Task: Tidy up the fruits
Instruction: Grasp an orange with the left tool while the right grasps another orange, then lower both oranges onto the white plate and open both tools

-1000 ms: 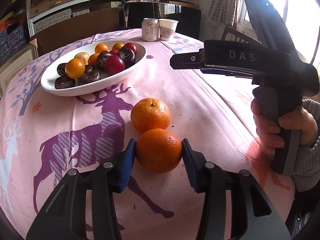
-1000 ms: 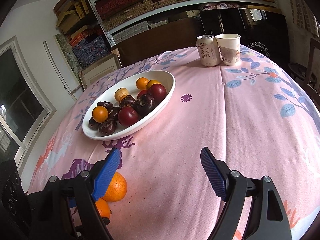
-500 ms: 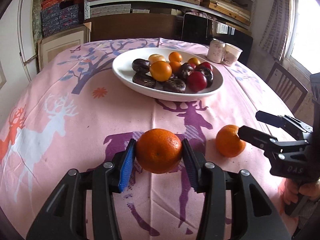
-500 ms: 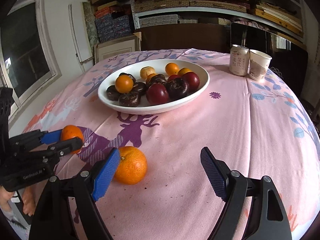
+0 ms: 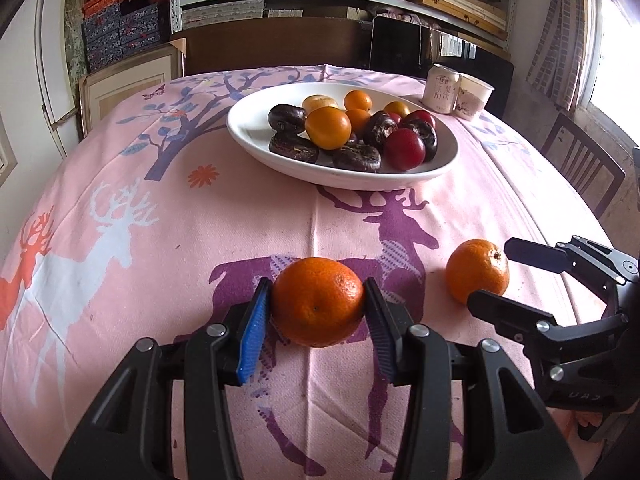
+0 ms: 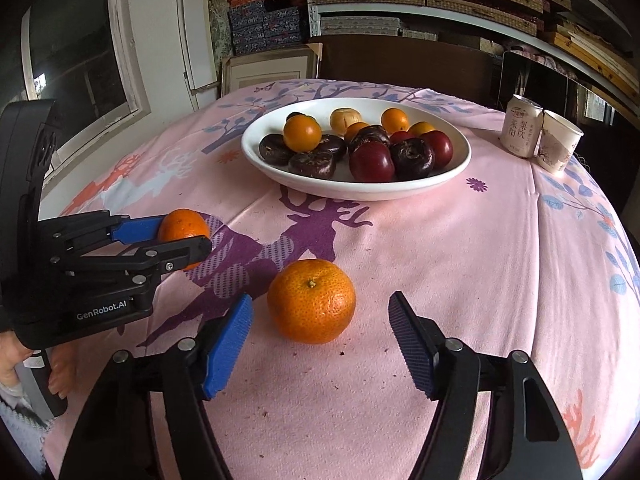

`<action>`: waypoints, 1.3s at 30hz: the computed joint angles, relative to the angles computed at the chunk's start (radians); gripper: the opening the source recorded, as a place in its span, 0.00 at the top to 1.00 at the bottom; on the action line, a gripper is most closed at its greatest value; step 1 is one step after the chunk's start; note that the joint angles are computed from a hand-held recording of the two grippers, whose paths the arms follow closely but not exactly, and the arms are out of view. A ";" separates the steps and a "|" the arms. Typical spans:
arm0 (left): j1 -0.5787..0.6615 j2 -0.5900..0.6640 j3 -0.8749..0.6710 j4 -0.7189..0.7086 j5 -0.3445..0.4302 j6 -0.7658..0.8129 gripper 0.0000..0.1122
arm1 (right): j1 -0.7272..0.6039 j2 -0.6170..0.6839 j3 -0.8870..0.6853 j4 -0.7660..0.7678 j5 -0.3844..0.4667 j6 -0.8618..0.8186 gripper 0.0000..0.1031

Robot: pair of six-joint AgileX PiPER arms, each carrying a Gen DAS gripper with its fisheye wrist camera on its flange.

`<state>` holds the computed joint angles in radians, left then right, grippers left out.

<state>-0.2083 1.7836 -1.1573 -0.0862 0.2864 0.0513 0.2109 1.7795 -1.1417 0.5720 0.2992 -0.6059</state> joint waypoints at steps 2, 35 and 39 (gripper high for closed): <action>-0.001 0.001 -0.001 0.010 0.002 -0.008 0.59 | -0.013 0.014 -0.017 0.018 0.028 -0.009 0.39; -0.037 0.051 -0.296 0.198 0.089 -0.094 0.60 | -0.156 0.000 -0.167 0.232 0.121 -0.124 0.56; -0.018 0.174 -0.530 0.142 0.188 -0.062 0.60 | -0.177 0.066 -0.337 0.129 0.162 0.013 0.56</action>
